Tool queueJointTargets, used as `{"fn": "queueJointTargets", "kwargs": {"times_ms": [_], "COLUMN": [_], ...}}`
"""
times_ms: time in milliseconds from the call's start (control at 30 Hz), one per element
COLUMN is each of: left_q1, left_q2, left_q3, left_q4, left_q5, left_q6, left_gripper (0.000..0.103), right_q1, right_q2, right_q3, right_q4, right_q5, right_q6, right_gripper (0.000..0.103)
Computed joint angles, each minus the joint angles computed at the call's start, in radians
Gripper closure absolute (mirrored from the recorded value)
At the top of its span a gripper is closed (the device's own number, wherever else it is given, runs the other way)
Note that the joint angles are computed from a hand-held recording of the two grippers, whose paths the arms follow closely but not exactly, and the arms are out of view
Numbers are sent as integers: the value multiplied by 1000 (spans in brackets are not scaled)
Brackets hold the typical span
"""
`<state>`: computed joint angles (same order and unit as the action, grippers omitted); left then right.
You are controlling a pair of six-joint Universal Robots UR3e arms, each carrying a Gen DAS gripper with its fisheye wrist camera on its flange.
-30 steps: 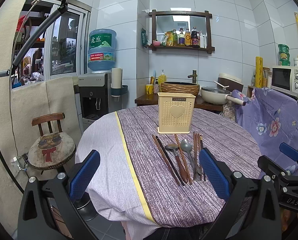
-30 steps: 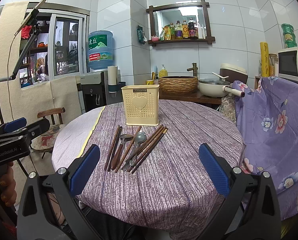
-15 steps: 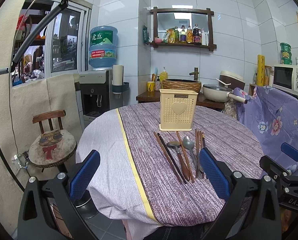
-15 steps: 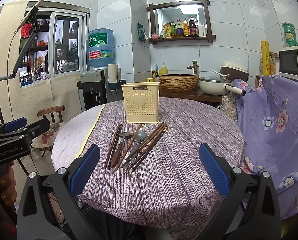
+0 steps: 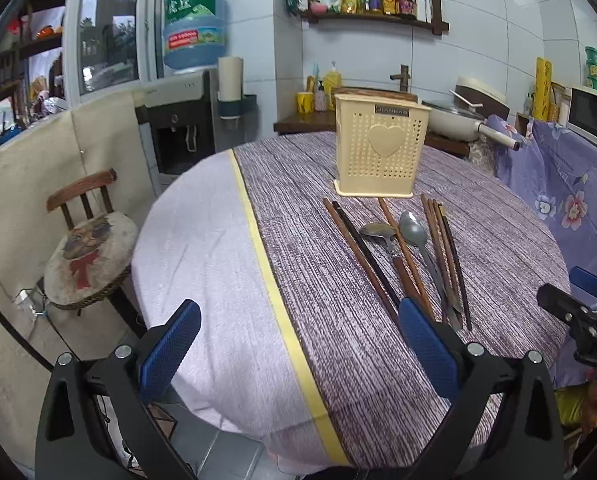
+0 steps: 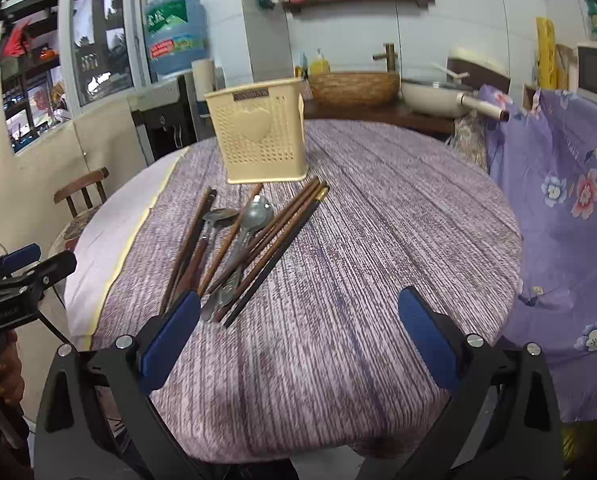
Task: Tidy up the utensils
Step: 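Move both tools down toward the row of chopsticks beside the beige holder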
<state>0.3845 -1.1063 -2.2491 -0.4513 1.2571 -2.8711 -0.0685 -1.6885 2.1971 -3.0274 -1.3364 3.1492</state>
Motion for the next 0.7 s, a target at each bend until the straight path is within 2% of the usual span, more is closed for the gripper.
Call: {"fn": "queueJointTargets", "kwargs": {"times_ms": [133,200,333,433,500,700], "left_q1": [-60,-82,-109,-131,-148,-173], "left_q2": [-196,-292,-453,-565,-618,-704], "left_q3": [156,253,444,570,623,715], "left_q4": [5,-20,-100,-160,-178,-226], "left_q5": [51,57,50,57,78,103], "left_q6": [-21,-33,-56,-64,-65,-73], "left_gripper": [11,12,14,16,18,27], "right_q1": [9,17,14,29,38,47], "right_q2": [140,236,401,521,585,701], "right_q3": [-195,-336,-580,-756,-854,-1017], "right_q4": [104,189,341,443,495,606], "right_q5": [-14,-48,-42,-69,-94,-92], "right_q6": [19,43,67,93,120,156], "right_gripper": [8,14,22,31,40,55]}}
